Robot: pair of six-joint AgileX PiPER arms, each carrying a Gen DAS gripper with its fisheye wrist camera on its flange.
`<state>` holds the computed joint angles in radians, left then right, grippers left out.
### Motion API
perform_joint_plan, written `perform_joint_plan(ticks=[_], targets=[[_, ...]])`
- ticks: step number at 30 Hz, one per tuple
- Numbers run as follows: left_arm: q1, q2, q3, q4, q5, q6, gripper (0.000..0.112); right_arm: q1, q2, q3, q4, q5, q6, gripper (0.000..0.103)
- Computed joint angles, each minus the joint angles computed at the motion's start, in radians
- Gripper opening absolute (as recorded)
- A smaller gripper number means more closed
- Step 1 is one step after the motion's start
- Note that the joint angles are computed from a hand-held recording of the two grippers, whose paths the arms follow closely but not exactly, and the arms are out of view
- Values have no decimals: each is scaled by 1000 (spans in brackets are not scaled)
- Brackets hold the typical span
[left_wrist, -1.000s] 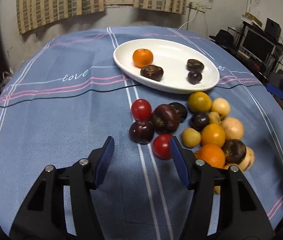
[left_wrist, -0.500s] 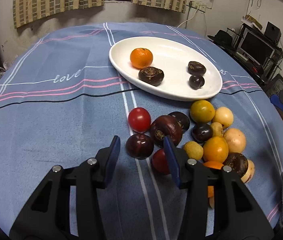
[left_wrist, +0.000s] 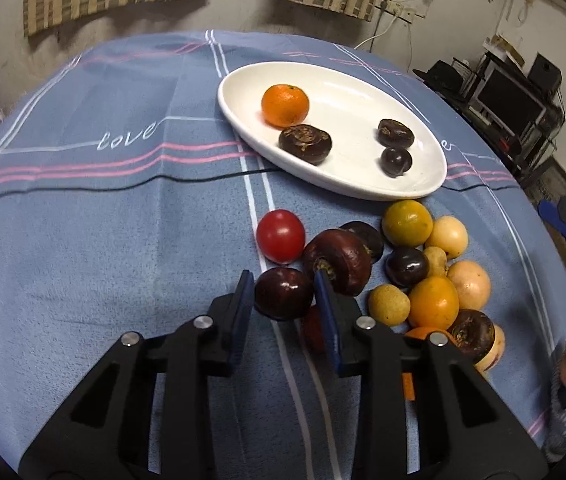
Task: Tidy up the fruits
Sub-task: 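Move the left tool to the red tomato and close on it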
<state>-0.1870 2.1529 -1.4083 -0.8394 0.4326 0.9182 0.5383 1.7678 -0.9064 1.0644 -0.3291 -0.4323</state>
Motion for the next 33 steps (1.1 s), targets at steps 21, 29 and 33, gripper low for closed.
perform_joint_plan(ticks=[21, 29, 33], targets=[[72, 19, -31, -88, 156, 27, 15, -26, 41, -38, 119, 47, -116, 91], [73, -23, 21, -118, 110, 68, 6, -46, 56, -47, -61, 125, 34, 91], [59, -20, 19, -102, 106, 74, 8, -36, 59, -53, 40, 109, -64, 91]])
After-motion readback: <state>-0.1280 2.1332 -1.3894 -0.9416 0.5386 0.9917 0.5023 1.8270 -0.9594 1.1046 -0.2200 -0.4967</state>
